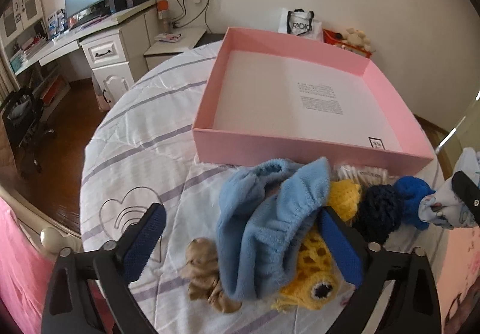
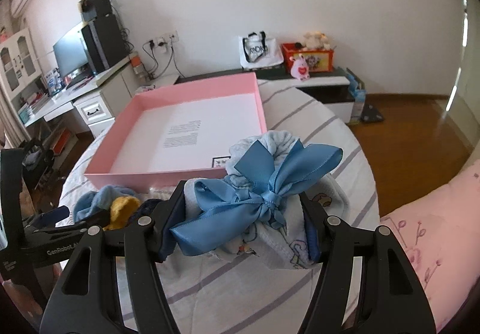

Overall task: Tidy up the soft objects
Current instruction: 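Grasp the blue-bow cloth bundle with the right tool while the left tool grasps the light blue fleece hat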

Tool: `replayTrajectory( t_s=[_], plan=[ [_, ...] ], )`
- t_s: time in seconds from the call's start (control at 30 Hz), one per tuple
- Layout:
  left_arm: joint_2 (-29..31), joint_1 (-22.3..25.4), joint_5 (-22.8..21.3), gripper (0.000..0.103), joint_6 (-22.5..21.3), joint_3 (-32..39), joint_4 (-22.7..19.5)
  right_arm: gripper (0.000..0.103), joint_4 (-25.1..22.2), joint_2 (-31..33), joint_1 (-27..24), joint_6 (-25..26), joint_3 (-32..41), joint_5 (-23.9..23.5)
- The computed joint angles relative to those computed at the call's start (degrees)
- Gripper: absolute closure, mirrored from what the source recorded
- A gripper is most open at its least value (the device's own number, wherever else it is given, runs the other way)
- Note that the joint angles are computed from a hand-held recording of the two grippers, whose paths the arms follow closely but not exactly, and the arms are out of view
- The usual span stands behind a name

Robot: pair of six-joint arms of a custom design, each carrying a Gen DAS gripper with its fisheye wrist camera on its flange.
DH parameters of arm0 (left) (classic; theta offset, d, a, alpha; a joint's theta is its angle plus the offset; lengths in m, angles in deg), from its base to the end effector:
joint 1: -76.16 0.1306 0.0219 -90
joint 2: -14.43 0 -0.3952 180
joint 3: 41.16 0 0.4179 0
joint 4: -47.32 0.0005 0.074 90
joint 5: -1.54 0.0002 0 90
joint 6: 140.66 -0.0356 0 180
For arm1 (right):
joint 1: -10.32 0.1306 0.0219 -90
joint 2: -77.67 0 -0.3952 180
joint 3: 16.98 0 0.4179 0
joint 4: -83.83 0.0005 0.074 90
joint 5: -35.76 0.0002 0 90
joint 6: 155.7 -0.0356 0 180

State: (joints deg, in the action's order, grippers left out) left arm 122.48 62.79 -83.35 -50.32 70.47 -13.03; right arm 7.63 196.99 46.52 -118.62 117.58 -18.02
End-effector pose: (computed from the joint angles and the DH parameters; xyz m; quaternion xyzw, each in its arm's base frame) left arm 0.6036 -0.1472 0.4408 0.1213 0.9497 -0.0765 0.2785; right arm 0.5520 0.3773 0.4951 0.2109 0.8990 -0.0472 0.3809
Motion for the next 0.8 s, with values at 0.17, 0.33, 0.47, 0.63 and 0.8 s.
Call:
replayTrajectory(
  t_s=[0.17, 0.33, 0.47, 0.63, 0.8],
  plan=[
    [1.7, 0.1, 2.5, 0.042, -0.7, 1.8, -0.7, 0.041, 1.2, 0.0, -1.0, -0.3, -1.4, -2.3],
    [2.3, 0.0, 1.3, 0.081, -1.2, 1.7, -0.7, 0.041, 1.7, -0.1, -1.2, 0.1, -1.8, -2.2],
    [0.6, 0.2, 2.0, 0.086, -1.8, 0.0, 1.2, 0.041, 1.7, -0.2, -1.0, -0.2, -2.1, -2.4],
    [-2.1, 0.1, 1.1, 0.087, -2.4, -2.7, 3.2, 0.041, 2.3, -0.8, -0.7, -0.1, -2.2, -2.2],
    [-5.3, -0.5, -2.9, 0.087, -2.2, -5.9, 6.0, 0.041, 3.2, -1.6, 0.4, 0.5, -2.7, -0.7]
  ],
)
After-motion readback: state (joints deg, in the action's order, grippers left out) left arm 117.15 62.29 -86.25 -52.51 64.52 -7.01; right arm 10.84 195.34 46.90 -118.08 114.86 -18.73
